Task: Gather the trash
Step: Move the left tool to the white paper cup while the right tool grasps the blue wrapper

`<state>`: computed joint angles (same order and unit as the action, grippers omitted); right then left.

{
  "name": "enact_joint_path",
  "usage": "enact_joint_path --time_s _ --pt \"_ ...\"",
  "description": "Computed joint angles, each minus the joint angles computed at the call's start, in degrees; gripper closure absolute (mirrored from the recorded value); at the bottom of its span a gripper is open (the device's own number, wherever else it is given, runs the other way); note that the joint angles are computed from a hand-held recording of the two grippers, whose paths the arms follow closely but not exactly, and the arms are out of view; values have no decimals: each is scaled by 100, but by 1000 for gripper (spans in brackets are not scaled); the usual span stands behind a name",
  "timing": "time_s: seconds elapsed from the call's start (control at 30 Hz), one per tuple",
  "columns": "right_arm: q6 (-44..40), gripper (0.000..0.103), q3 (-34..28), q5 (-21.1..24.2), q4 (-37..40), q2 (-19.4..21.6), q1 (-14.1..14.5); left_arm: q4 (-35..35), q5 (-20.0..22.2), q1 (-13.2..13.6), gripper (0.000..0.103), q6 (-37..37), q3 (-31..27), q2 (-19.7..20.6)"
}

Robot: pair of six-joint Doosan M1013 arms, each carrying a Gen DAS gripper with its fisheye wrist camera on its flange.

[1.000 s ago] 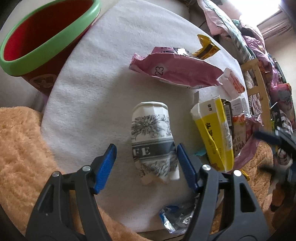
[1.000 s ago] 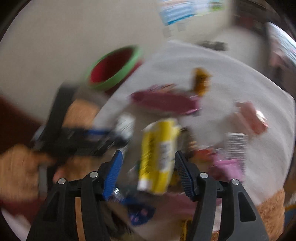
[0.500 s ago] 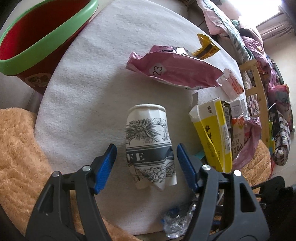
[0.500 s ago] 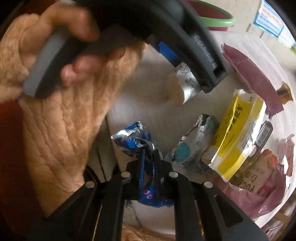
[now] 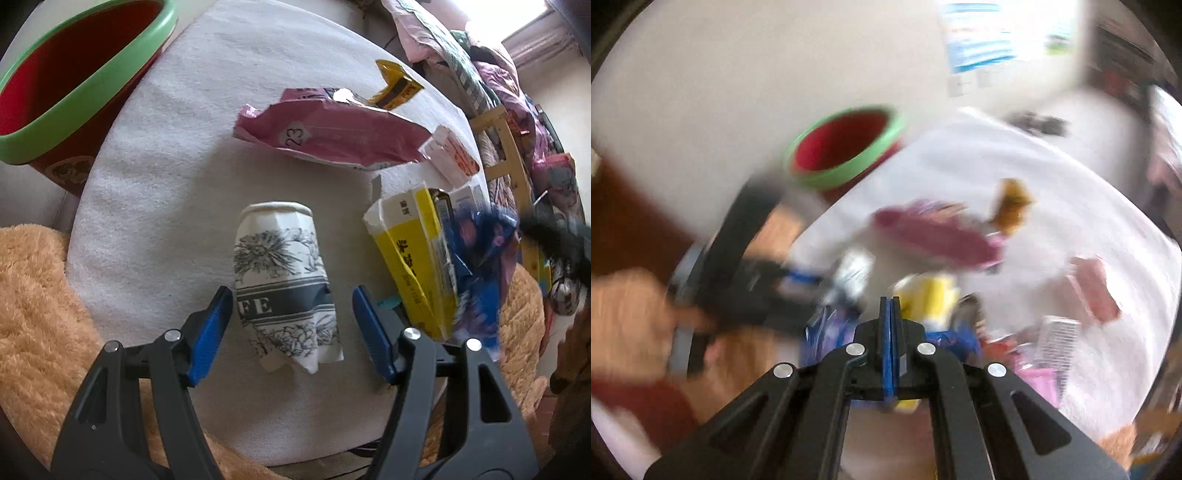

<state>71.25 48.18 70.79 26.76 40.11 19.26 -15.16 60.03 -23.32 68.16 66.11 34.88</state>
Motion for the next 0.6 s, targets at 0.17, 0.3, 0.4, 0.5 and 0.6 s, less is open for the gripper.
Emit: enact_joint_path --time_s 0.17,0.3,0.4,0.5,0.6 --pt "890 103 -118 -372 50 133 -57 16 49 -13 39 -13 -41 14" --pt "985 94 -79 -297 87 121 -52 38 15 -21 39 26 -21 -27" --pt "762 77 164 -233 -165 -112 -40 33 2 -19 39 19 1 -33" --pt "567 65 359 -107 -340 -264 -21 -3 120 -16 39 -10 -61 35" --pt "547 63 531 25 -466 -316 9 13 237 -41 39 43 -161 111"
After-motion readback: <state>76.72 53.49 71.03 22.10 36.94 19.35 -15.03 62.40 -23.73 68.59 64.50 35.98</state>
